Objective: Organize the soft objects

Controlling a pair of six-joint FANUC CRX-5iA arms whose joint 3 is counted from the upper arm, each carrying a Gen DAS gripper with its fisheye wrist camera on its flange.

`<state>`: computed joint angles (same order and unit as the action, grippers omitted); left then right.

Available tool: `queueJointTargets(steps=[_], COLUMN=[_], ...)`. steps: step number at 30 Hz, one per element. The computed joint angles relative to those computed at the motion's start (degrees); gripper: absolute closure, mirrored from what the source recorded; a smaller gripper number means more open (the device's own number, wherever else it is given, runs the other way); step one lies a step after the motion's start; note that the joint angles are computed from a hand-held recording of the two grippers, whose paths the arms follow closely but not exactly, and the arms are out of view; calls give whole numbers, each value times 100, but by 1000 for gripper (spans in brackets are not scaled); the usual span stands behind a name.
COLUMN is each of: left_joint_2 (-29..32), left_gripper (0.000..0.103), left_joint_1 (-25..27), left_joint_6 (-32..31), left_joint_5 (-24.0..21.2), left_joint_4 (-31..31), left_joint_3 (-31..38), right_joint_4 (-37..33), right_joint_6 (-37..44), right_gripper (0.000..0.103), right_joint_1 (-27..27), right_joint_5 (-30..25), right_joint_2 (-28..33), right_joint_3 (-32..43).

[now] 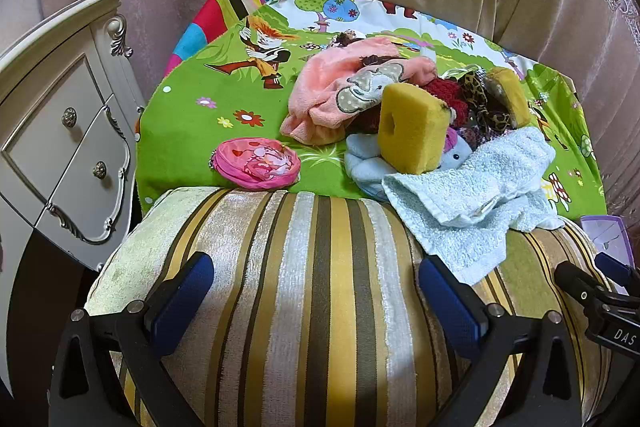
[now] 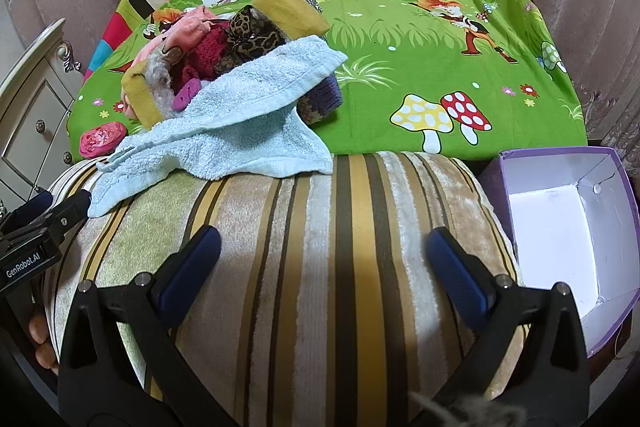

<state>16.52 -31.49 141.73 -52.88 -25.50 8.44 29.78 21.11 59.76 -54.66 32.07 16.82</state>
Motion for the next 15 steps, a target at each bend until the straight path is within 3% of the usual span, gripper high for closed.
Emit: queueJointTargets(steps=[15], left_joint_2=[-1], left_gripper=[0], left_joint_1=[-5], left_joint_6=[7], left_joint_5=[-6], left_joint_4=[-16], left_joint_3=[6], right_joint_4=[73], right_joint_6=[-79], right_gripper=[0], right_joint_1=[9], right_joint_5=[50], right_joint_2=[-23], right_joint_3=[-62])
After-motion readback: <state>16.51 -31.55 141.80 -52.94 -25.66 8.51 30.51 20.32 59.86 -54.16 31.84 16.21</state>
